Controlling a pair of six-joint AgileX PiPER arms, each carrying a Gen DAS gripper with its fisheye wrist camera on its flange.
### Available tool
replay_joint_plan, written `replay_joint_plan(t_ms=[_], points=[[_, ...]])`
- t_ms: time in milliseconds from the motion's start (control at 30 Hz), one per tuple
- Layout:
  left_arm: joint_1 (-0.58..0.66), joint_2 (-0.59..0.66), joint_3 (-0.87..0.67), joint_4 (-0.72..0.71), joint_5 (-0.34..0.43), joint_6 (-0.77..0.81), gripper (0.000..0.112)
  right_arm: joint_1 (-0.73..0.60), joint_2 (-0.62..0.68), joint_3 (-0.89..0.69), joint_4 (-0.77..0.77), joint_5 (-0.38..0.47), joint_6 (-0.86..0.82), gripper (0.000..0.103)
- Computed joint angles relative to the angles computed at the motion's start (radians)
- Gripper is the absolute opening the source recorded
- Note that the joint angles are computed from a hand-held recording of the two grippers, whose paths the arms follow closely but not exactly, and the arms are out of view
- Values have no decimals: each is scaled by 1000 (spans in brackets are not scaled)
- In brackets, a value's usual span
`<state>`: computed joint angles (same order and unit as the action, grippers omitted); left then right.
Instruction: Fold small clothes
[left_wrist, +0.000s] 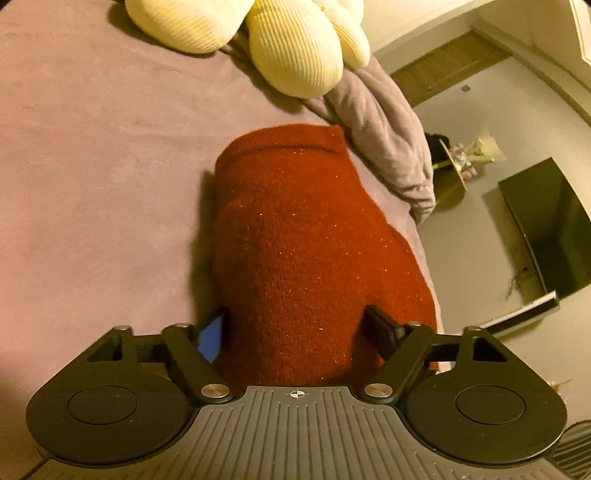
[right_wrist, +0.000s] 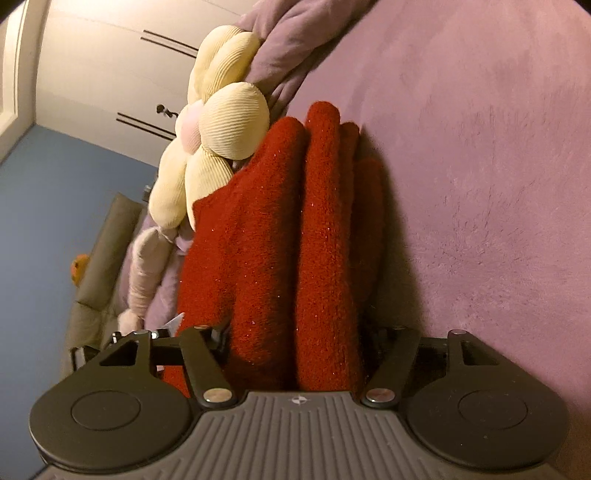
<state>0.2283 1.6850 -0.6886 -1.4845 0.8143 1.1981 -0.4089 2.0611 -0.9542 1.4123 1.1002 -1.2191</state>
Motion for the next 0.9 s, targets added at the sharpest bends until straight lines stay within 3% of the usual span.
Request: replay_joint_plan(t_ms=[167, 300, 533, 733, 900], points=[[36, -2, 0, 0, 45, 2, 65, -7, 9, 28, 48, 43, -62, 49], [50, -12, -6, 17, 63, -25, 60, -6, -19, 66, 83, 90, -68, 48], [152, -107, 25, 112, 109, -62, 58, 74, -114, 120, 102, 103, -45, 47], [423, -268, 71, 325, 232, -101, 58, 199, -131, 161, 140, 114, -54, 47], [670, -382, 114, 491, 334, -66, 59, 322, -181, 234, 165, 66, -96, 51]])
